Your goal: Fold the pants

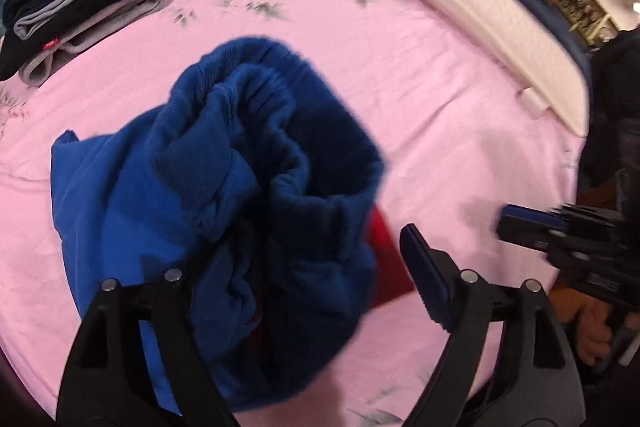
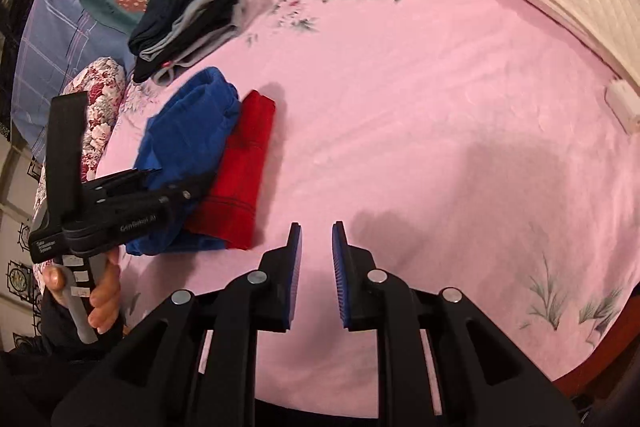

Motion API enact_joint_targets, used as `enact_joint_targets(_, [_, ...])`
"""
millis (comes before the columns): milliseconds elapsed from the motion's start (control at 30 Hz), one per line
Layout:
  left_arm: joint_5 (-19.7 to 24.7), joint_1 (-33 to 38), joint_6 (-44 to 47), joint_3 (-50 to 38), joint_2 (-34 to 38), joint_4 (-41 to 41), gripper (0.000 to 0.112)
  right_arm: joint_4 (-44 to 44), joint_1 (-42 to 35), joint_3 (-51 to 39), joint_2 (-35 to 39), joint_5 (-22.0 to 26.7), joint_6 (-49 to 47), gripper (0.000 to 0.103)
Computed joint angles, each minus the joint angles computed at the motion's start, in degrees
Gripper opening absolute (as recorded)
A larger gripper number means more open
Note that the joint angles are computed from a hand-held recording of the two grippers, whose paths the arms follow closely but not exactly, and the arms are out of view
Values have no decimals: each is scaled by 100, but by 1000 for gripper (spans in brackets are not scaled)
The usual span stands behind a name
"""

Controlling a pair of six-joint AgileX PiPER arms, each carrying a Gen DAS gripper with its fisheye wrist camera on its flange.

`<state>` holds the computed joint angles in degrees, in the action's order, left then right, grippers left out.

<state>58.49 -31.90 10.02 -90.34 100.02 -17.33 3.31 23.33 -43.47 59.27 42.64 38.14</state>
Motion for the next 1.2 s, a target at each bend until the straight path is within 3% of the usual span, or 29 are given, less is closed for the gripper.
enact_joint_targets(167, [211,1234,1179,644,-1115,-1779,91,18,-69,-364,269,197,-309,18])
enact_joint_targets(333, [-24,2199,971,1201,-1601,-1679,84,-384,392,-1435,831,308,-364,18])
enact_joint_targets(400, [318,2478,1147,1186,-1408,-2002,43,-282,619,-2110,1301,302,-706,18])
enact_joint_targets(467, [485,2509,1255,1212,-1216,-2161,19,-45,773,-2840,1835,361,-1152,18])
enact_joint_targets(500, [478,2460,1250,1227,-1102,-2163,16,138,830,-3265,2171,408,-1444,18])
enact_joint_targets(600, [291,2202,1261,1431,-822,-2175,16,544,923,-4637,3343,781,-1991,18])
enact_joint_targets(733, [293,2163,1387,1686,-731,-2114,16,-288,1119,-5660,4399,1642,-1390,18])
enact_joint_targets(800, [367,2268,1595,1753,-640,-2304,16,-775,1173,-5352,4370,2026,-874,18])
enact_joint_targets(933, [409,2228,1514,1665,-361,-2320,16,-426,907,-3561,3356,1429,-731,18])
enact_joint_targets(1033, [331,2089,1352,1609,-535,-2035,16,-74,728,-3036,3154,930,-985,18])
enact_joint_targets(1100, [294,2064,1244,1682,-755,-1865,21,-310,856,-3418,3376,1289,-896,18])
enact_joint_targets(1200, [280,2171,1378,1894,-1075,-1981,38,-821,1193,-4630,3778,2299,-1096,20])
